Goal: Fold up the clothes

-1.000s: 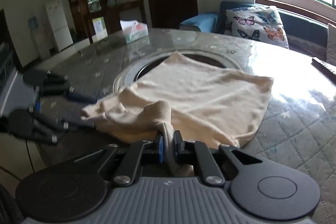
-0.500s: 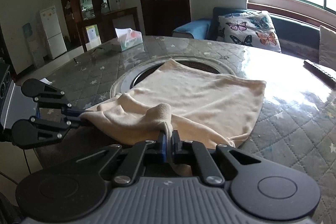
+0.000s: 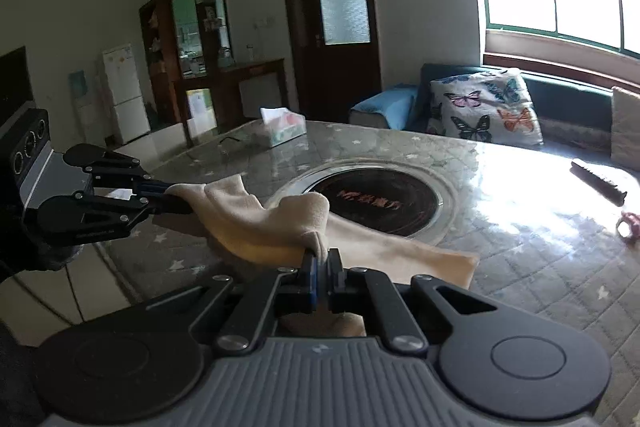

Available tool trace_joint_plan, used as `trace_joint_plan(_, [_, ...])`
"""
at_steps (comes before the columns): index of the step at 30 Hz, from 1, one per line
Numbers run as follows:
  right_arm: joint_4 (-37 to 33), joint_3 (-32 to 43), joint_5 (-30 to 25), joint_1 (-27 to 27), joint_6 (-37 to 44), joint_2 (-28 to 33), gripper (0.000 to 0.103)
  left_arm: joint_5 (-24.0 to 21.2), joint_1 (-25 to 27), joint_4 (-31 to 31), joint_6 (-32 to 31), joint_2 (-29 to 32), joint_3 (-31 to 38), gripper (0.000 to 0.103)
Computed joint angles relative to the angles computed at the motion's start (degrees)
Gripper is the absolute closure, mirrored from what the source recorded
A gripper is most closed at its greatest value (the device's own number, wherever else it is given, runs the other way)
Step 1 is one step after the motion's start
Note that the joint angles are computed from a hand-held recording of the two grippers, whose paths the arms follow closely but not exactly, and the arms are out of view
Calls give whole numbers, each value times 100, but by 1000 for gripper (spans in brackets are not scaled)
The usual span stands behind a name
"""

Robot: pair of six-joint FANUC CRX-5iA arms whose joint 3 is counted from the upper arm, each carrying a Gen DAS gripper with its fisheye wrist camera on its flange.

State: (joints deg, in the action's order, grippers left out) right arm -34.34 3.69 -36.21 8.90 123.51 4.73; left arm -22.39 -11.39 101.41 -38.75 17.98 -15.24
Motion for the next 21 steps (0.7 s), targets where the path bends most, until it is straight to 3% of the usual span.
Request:
trace_joint_plan(4, [650, 412, 209, 111, -602, 524, 99, -195, 377, -2098, 1955, 694, 1033, 95])
trace_joint_plan(10, [1642, 1037, 580, 219, -1808, 1480, 99, -432, 569, -4329, 4185, 1900, 2788, 94])
trace_joint_plan(12, [2070, 1124, 680, 269, -2372, 1780, 99, -640, 627, -5164, 5088, 2261, 3376, 89])
trace_joint_plan(16, [2606, 1381, 472, 308, -3106, 2333, 98, -790, 677, -5769, 5852, 2618, 3950, 79])
trace_joint_plan(18, [2667, 1440, 356, 301, -3163, 2432, 95, -822, 713, -5839, 5969, 2685, 4090, 69])
trace_joint_plan(21, [2686, 1385, 357, 296, -3069, 2342, 93, -839, 753, -6043, 6211, 2735, 4242, 61])
